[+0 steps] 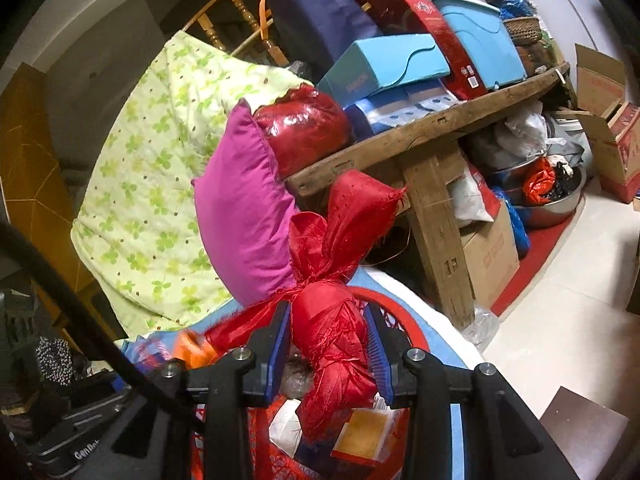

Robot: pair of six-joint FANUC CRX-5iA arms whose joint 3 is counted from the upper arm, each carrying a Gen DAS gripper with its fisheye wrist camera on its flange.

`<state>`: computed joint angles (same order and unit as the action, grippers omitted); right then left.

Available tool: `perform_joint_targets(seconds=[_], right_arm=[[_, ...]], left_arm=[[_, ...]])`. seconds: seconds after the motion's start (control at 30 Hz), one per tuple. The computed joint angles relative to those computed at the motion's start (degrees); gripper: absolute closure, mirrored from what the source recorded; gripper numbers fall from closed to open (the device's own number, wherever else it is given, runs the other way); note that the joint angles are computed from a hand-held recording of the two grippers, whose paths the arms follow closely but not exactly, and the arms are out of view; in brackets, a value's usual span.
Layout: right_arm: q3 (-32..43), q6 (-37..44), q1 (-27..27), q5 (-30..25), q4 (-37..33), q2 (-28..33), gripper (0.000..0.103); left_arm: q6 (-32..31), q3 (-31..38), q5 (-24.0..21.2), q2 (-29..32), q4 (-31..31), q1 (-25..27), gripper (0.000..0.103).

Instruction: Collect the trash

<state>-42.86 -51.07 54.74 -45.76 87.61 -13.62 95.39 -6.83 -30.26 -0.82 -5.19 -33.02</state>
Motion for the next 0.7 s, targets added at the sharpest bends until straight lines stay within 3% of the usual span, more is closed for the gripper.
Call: perform_joint_targets(seconds=[0.03, 0.07, 0.17, 0.7], right_arm=[[0.06, 0.11, -0.30, 0.91, -0.04, 0.06, 0.059], [0.09, 0.27, -0.41, 1.49, -0.15, 0.10, 0.058], [0.46, 0.86, -0.51, 2.62, -0.45, 0.40, 0.042], [6.57, -4.11, -0.42, 4.67, 13.99, 7.50, 0.042]], left_arm=[[0.49, -0.15, 0.11, -0.04, -0.20, 0.06, 0.037], [1.85, -0.36, 0.45, -0.30, -1.29, 0.01, 0.031], [3.48, -1.15, 1.11, -1.30, -3.25, 0.23, 0.030], [24.61, -1.48, -10.96, -9.88, -29.84, -1.79, 0.029]])
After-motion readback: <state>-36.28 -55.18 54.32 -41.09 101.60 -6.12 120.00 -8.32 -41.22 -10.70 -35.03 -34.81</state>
